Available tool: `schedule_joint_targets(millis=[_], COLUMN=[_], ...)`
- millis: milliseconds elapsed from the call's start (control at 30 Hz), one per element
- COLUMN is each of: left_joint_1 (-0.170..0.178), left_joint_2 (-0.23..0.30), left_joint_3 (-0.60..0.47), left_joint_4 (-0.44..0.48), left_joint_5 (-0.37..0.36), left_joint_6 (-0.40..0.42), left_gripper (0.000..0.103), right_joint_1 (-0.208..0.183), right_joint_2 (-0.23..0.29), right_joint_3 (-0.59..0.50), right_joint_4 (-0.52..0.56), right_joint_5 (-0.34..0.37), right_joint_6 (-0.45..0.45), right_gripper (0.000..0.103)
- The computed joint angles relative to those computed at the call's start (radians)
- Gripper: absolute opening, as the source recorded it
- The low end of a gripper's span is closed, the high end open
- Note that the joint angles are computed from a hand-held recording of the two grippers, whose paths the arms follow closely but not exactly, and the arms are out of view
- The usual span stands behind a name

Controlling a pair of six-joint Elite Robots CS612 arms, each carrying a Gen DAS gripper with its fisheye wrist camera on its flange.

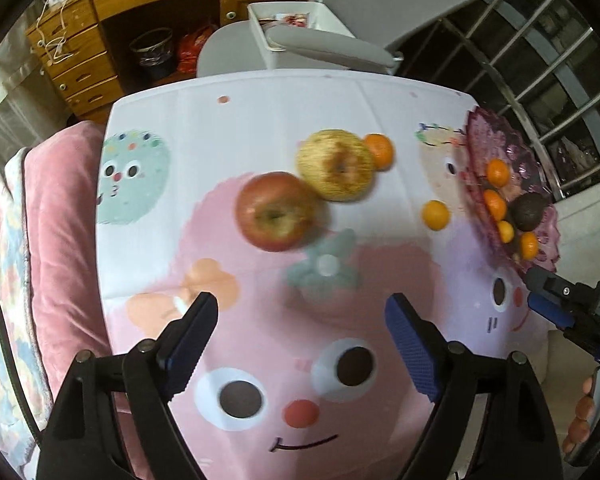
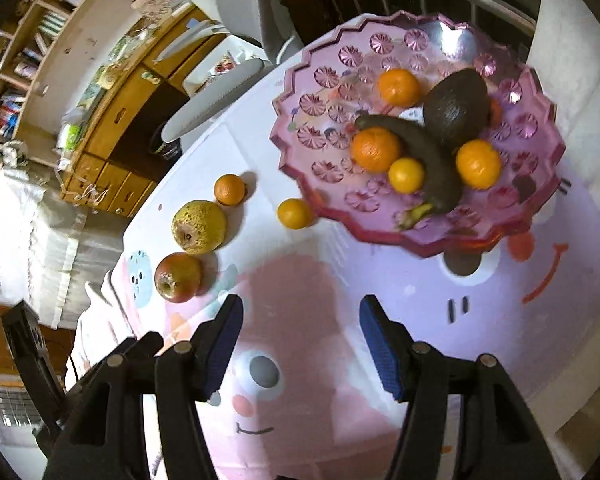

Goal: Organize fruits
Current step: 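Withdraw both tools toward the red apple and remaining fruit, then grasp the red apple with the left tool while the right tool grasps a yellow lemon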

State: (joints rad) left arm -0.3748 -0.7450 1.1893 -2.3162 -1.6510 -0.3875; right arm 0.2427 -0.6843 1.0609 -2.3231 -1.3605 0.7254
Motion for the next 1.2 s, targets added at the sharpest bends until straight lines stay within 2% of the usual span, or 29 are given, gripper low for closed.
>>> schedule_joint_targets(millis=[133, 300, 467, 633, 967, 1067, 1200], left_joint_1=[0.014, 0.030, 0.035, 0.036, 0.029, 0.030, 0.040], left_joint_2=[0.014, 0.038, 0.071, 0.108, 0.152, 0.161, 0.172], left_joint_3=[-0.005, -0.014, -0.034, -0.064, -0.101, -0.105, -0.104], left_joint_4=[-0.027, -0.089, -0.159, -0.185, -0.189, -0.199, -0.232], left_joint_5=[-0.009, -0.038, -0.054, -0.071, -0.048, -0.045, -0.089], left_joint_6=[0.005, 0.022, 0.019, -0.004, -0.017, -0.035, -0.069], left_gripper=[0.085, 0.088, 0.088, 0.088, 0.088, 0.085, 0.080], right_joint_1=[0.014, 0.025, 0.039, 0.051, 0.064, 0.064, 0.067], right_joint_2=[0.033, 0.083, 0.132, 0.180, 0.220, 0.231, 0.250], right_joint_3=[-0.041, -0.110, -0.170, -0.237, -0.281, -0.299, -0.338], right_joint_4=[-0.009, 0.002, -0.012, 0.018, 0.036, 0.052, 0.085], right_joint_5=[-0.023, -0.058, -0.140, -0.208, -0.295, -0.301, -0.324], right_joint_6=[0.092, 0.132, 0.160, 0.141, 0.156, 0.145, 0.128], right_gripper=[0.061, 0.061, 0.061, 0.061, 0.047, 0.046, 0.045])
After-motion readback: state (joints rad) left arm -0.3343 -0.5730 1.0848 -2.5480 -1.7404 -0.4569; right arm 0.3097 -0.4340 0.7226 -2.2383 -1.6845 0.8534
